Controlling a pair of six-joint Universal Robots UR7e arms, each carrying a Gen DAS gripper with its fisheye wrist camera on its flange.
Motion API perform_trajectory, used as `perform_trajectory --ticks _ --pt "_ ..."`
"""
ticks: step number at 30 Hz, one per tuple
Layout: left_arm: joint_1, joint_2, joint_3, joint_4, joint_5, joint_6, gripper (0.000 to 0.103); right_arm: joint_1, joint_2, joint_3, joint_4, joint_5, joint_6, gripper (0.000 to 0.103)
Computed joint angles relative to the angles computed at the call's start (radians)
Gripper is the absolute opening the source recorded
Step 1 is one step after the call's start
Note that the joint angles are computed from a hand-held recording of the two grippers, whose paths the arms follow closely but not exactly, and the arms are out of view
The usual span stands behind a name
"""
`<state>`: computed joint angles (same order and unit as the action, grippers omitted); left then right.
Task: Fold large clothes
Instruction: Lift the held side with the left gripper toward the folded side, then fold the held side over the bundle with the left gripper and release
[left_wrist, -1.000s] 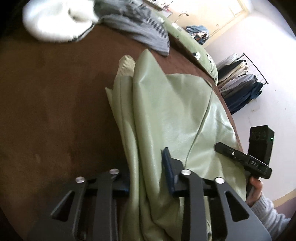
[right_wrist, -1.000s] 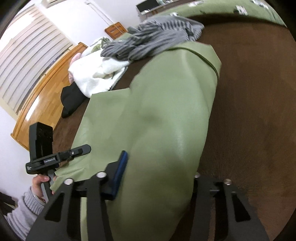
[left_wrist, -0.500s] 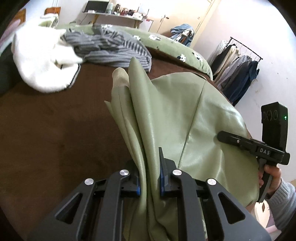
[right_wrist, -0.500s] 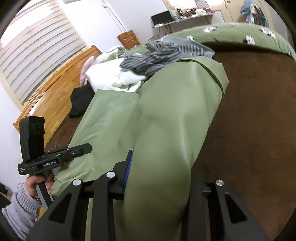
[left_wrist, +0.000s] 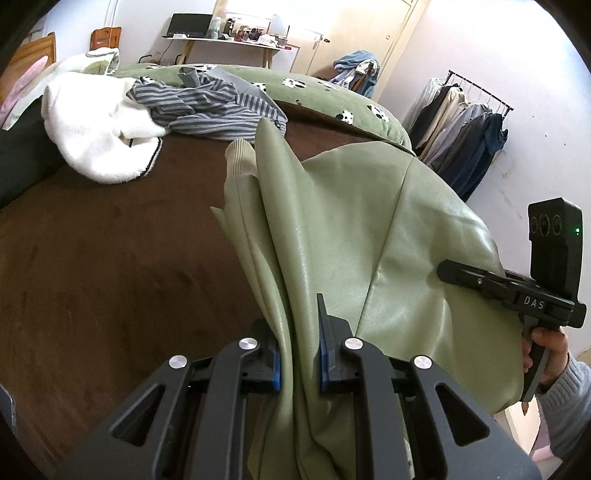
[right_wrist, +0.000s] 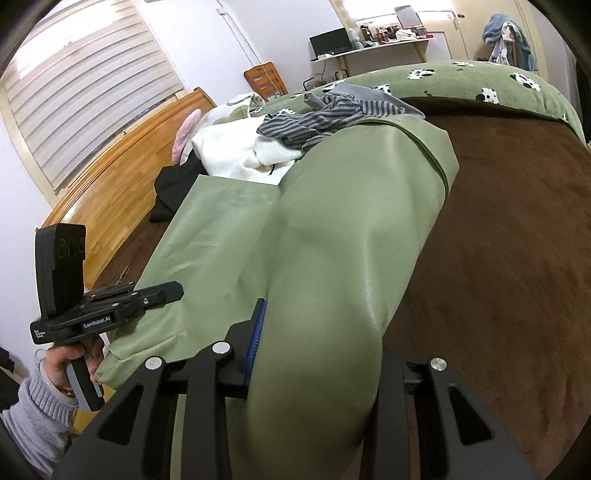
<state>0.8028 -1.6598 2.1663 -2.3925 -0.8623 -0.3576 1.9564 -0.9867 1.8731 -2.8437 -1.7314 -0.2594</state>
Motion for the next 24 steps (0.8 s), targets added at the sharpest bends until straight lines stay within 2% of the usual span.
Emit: perform_trajectory --ticks 5,8,14,18,24 --pt "0.028 0.07 -0.02 -0.048 -0.019 0.019 0.016 -0.031 0.011 -0.019 0.003 -0.007 -0.031 0.032" --pt "0.065 0.159 -0.064 -0.115 -0.032 0.074 0.016 -0.062 0.04 -0.067 0.013 -0.012 -0.066 0.032" --pt "0.134 0.344 -0.233 -0.214 -0.073 0.201 0.014 -0.097 0.116 -0.226 0.046 -0.013 -0.143 0.031" --pt "0.164 0.442 -0.407 -0.138 -0.097 0.223 0.014 -0.094 0.162 -0.376 0.134 -0.015 -0.128 0.031" --pt "0.174 0.591 -0.714 0.035 -0.112 0.241 0.014 -0.074 0.256 -0.675 0.337 -0.052 -0.079 0.03"
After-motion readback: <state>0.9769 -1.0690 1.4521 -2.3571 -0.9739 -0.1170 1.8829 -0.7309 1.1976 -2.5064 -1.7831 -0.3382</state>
